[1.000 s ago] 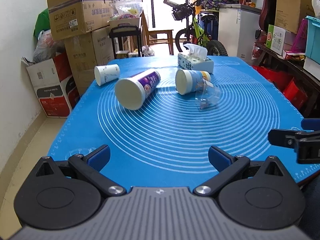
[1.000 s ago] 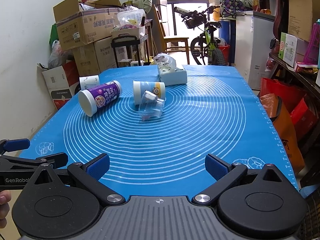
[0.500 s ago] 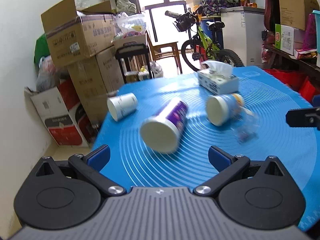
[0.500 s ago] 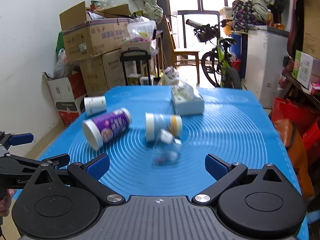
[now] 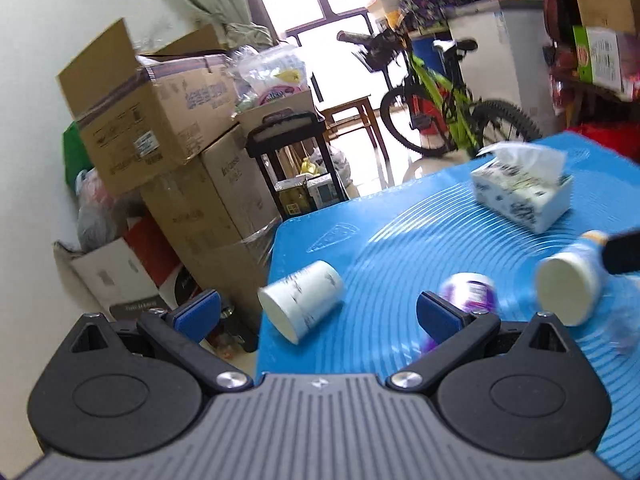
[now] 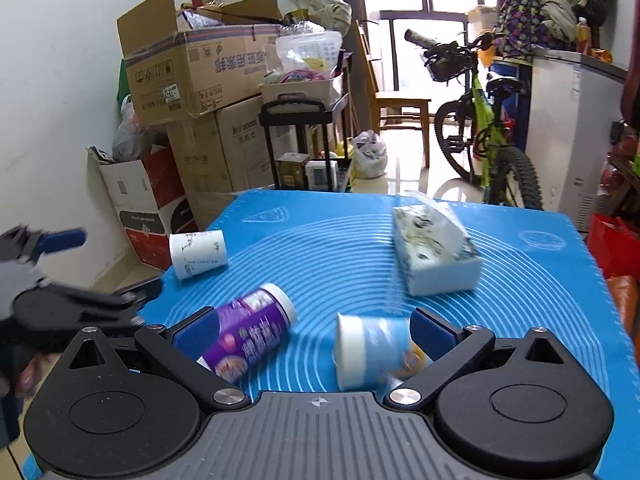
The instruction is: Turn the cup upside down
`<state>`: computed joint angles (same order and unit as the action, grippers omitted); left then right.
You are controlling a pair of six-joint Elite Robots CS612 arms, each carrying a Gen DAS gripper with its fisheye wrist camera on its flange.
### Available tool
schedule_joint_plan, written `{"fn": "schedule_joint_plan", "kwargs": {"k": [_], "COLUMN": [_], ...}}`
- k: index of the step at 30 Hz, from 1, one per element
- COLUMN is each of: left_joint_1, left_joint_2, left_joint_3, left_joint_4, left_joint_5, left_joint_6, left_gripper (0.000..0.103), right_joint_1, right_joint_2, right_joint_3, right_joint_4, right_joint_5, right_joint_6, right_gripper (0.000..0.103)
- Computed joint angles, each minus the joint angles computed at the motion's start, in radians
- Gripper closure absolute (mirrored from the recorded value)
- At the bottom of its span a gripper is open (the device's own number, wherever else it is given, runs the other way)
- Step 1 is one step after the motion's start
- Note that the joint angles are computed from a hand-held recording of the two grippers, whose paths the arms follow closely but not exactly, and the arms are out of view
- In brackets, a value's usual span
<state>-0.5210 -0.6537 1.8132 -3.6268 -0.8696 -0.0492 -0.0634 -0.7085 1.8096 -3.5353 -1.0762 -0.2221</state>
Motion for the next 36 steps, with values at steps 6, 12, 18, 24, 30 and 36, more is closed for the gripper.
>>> {"fn": "schedule_joint_plan", "kwargs": {"k": [6,12,18,24,30,36], "left_joint_1": [0.072,0.11,0.125,0.148,0.154,0.149], "left_joint_2": [0.049,0.083,0.105,0.088,0.068,0.04], "left_joint_3": [-0.131,-0.221,-0.278,-0.289,-0.268,-0.236], "left_joint_4": [0.146,0.325,0.478,0.56,0.572,0.554], "left_joint_5": [-0.051,-0.103,-0.108,-0.194,-0.229,-0.253], "left_joint_6": [0.113,0.207,0.268,0.198,0.131,0.087], "left_gripper": [0.0,0.0,0.001,0.018,0.033,0.034], "right_joint_1": [0.032,0.048,0.048,0.043,0.039,0.037], "right_joint_2": [0.031,0.057,0.073,0.077,0.074,0.065], "right_joint_3": [-0.061,-0.11,-0.128,-0.125,-0.117,-0.103], "right_joint_4": [0.046,0.073,0.083,0.079,0.066,0.059], "right_joint_5": [-0.018,-0.043,-0.04,-0.042,-0.043,-0.045], "right_joint_6": [-0.008,-0.013,-0.008,-0.005,0.0,-0.006], "right_gripper": [0.003,0.003,0.003,0.003,0.003,0.003]}}
